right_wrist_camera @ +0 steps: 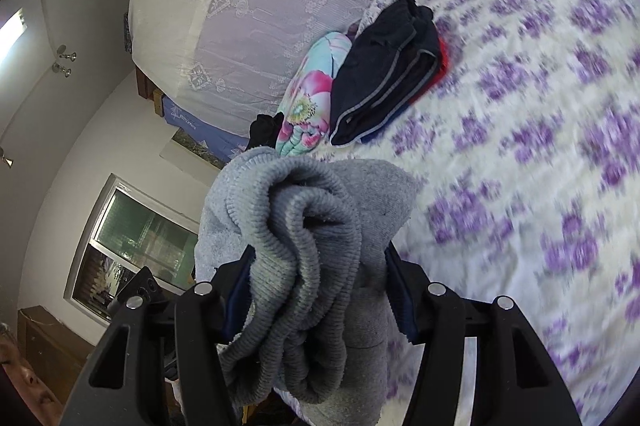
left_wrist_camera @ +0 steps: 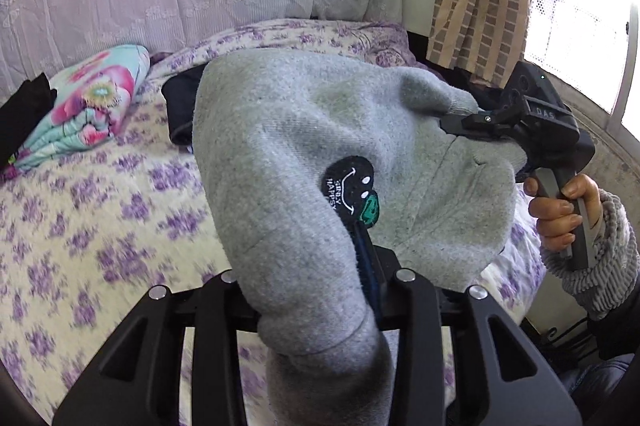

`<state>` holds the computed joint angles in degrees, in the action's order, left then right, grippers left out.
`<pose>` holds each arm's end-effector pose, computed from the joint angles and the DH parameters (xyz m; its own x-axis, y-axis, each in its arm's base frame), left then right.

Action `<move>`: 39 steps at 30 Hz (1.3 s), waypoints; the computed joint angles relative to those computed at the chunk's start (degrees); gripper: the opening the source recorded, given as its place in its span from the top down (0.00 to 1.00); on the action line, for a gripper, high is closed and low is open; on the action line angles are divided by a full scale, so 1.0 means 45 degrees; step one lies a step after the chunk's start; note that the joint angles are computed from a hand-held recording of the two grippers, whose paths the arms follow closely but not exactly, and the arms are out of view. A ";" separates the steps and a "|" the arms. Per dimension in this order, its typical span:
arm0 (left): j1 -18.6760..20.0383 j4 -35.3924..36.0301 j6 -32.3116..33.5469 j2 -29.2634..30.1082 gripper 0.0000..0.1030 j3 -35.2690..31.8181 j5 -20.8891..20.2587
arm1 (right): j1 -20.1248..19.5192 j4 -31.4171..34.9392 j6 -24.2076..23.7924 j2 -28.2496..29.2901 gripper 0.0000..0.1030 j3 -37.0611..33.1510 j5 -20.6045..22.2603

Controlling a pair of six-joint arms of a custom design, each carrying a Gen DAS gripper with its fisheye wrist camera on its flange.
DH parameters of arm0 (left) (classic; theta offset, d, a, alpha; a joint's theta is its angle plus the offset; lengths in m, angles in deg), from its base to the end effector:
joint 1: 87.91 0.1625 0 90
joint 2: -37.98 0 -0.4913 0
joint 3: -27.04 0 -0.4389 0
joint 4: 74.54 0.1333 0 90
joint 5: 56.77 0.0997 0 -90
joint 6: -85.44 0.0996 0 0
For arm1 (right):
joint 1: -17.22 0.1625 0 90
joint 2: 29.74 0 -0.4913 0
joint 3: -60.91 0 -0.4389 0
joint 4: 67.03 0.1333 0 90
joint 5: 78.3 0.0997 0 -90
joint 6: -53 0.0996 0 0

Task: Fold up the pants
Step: 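Carry the folded sweatpants with both tools onto the folded navy pants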

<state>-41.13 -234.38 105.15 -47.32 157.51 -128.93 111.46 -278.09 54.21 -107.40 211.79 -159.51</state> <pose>-0.2092 -0.4619 0.2963 -0.5256 0.7493 -0.4029 0.8493 0.4350 -0.2990 0.1756 -0.3596 0.2301 -0.9780 -0.1719 -0.1182 -0.0290 0.6731 -0.7389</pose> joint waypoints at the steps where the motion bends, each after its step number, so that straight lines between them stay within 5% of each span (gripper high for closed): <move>1: 0.0033 -0.0070 0.0090 0.0166 0.66 -0.0186 0.0059 | 0.0084 0.0183 0.0003 0.0024 0.43 -0.0227 -0.0074; 14: 0.1497 0.0160 0.1009 0.3191 0.66 -0.4131 -0.0594 | 0.0685 0.3722 0.0048 0.0802 0.43 -0.4474 -0.0940; 27: 0.2680 0.3614 0.0185 0.7963 0.66 -1.1743 -0.1740 | 0.0702 0.7905 0.0237 0.3025 0.43 -1.0854 -0.1884; 39: 0.3747 0.5645 -0.1260 1.0134 0.60 -1.4351 -0.2848 | -0.0198 0.8941 0.0256 0.4201 0.43 -1.2318 -0.2261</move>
